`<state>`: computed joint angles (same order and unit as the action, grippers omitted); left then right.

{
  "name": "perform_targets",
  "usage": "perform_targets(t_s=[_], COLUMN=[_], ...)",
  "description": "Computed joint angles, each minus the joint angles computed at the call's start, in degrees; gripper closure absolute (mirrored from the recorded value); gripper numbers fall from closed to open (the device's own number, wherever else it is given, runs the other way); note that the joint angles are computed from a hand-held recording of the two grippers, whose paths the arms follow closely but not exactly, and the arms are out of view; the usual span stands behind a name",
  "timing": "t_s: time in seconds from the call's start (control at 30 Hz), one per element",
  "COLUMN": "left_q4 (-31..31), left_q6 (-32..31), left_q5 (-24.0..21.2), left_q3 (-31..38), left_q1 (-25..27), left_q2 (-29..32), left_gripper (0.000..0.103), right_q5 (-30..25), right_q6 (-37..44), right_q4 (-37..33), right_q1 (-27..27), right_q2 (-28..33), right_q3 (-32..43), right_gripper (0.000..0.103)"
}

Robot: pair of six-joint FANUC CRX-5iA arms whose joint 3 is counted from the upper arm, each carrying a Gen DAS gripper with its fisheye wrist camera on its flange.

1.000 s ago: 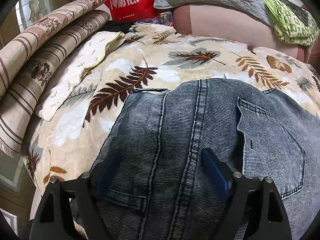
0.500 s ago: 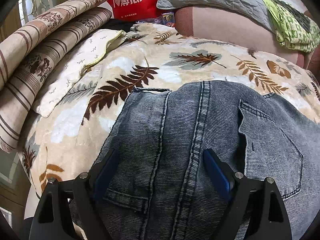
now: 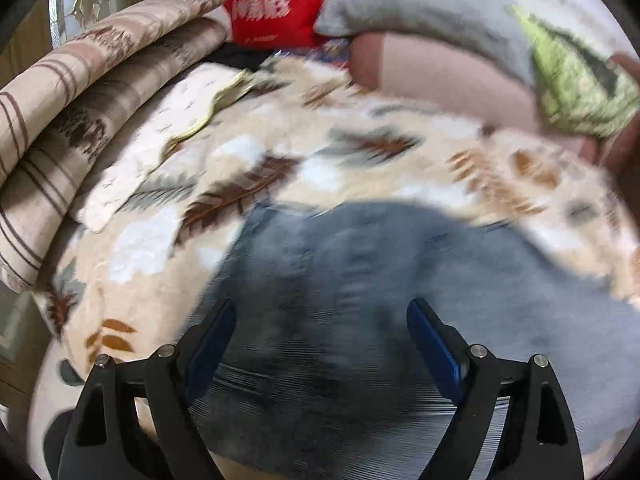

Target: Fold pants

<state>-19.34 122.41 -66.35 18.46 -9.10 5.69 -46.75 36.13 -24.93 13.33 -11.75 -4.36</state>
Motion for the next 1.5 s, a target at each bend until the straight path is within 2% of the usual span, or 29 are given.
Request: perform_targets(t_s=[0.1, 0.23, 0.3, 0.37, 0.47, 0.63, 1.0, 1.07, 1.13, 1.17, 1.33, 1.37, 1.43, 1.47, 1.5], left_q4=[6.6, 17.6, 19.9, 18.3, 15.1, 11.7, 10.6, 10.4, 9.1, 9.2, 9.8, 8.9, 9.0, 8.6, 7.8], left_q6=[-3.6, -10.4, -11.8, -12.7, -12.5, -12.2, -13.0, -14.1, -16.1, -16.6, -16.4, -16.2, -18.3, -18.3, -17.8], left_q5=[2.9, 3.7, 3.4, 0.1, -2.6, -5.9, -8.0, -9.6, -13.8, -14.4, -8.5, -8.4, -13.4, -13.7, -11.7], left_q3=[1.8, 6.1, 8.8, 15.3, 21.3, 27.2, 29.4, 30.7, 34.2, 34.5, 29.7, 29.7, 33.9, 34.2, 32.4], left_q1=[-2.1, -6.3, -8.3, -11.7, -15.0, -17.4, -17.9, -18.2, -18.8, -18.8, -18.6, -18.8, -19.1, -19.3, -19.6], left_q2=[1.2, 7.1, 10.1, 15.0, 19.0, 22.7, 25.0, 26.3, 29.2, 29.7, 26.0, 26.0, 29.5, 30.0, 29.0], left_gripper=[0.015, 0.015, 0.015, 0.015, 0.015, 0.015, 0.015, 0.015, 0.015, 0.015, 0.015, 0.015, 0.015, 0.014, 0.013], right_q5=[1.2, 4.7, 6.4, 7.4, 7.5, 6.8, 5.1, 5.0, 4.5, 4.2, 1.5, 1.5, 0.8, -0.1, -0.8], right_q6=[-3.0, -5.4, -5.5, -5.8, -3.8, 0.8, -1.2, -2.0, -3.1, -3.8, -7.5, -8.7, -9.1, -8.8, -8.7], right_q4=[1.7, 0.1, -0.6, -1.2, -3.6, -8.2, -6.5, -5.9, -4.8, -4.4, 0.8, 2.4, 2.9, 3.8, 4.4], right_q1=[0.1, -1.3, -1.6, -1.8, -3.0, -5.1, -4.7, -4.5, -4.2, -4.1, -2.7, -2.2, -2.0, -1.7, -1.5], right_q2=[0.9, 1.0, 0.4, 0.2, 0.0, 0.0, 0.8, 0.9, 1.2, 1.3, 2.2, 2.2, 3.1, 3.8, 4.4], right_q3=[-1.2, -3.4, -4.4, -4.9, -5.1, -4.9, -3.6, -3.5, -3.1, -2.9, -1.2, -1.2, -0.5, 0.2, 0.8], right_gripper=[0.025, 0.025, 0.025, 0.025, 0.025, 0.025, 0.025, 0.025, 0.025, 0.025, 0.025, 0.025, 0.025, 0.025, 0.025])
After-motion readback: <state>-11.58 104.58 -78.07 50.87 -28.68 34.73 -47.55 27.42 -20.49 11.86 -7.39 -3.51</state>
